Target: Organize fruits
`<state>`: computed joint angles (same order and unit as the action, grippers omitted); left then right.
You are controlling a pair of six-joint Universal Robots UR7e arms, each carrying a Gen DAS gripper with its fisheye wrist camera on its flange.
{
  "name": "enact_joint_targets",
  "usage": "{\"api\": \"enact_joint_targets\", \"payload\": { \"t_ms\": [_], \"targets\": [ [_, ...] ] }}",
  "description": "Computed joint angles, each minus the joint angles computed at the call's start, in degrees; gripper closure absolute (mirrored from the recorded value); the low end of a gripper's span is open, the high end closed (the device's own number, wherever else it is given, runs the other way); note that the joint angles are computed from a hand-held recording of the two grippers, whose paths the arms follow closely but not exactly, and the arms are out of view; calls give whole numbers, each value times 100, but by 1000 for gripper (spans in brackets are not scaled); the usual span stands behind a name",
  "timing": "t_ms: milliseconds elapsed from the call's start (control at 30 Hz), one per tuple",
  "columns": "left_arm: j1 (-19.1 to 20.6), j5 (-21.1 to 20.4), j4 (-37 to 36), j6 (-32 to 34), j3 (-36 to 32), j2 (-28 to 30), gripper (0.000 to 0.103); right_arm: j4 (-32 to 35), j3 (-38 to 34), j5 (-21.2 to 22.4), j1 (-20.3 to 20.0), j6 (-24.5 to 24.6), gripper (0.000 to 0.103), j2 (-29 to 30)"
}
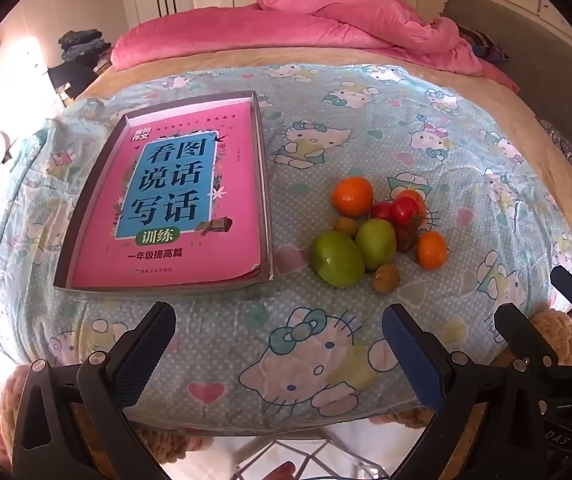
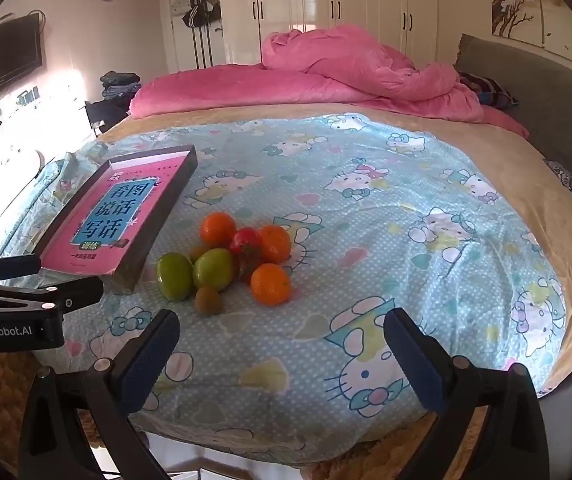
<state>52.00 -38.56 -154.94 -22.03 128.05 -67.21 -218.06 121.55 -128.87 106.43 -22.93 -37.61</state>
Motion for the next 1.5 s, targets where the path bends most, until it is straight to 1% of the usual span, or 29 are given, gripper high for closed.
{"api": "enact_joint_targets", "payload": {
  "t_ms": [167,200,267,300,333,400,433,500,533,900,1500],
  "targets": [
    [-9,64,69,25,-71,64,0,-109,71,39,-29,-46,0,8],
    [-97,62,-53,-40,10,134,0,-9,11,4,20,-4,0,-13],
    [-141,87,-75,-45,-1,193,0,64,-7,4,22,29,0,-27],
    [-69,-9,-338,92,118,119,0,92,-18,1,24,43,0,-31],
    [-54,-47,-361,147,125,88,0,-108,28,19,0,-57,0,32],
    [-81,-33,-374,146,145,104,0,-34,-23,5,17,-30,0,40],
    [10,-118,-305,218,76,21,0,-3,-52,2,26,-23,0,47],
    [18,-153,-306,234,74,14,0,81,-124,-27,55,0,0,61],
    [15,-147,-311,243,75,16,0,-13,-23,19,15,-18,0,11],
    [-21,-173,-405,377,118,-20,0,-148,9,34,28,-39,0,4],
    [-2,-235,-352,405,104,-8,0,-37,13,30,17,21,0,-30]
  ]
}}
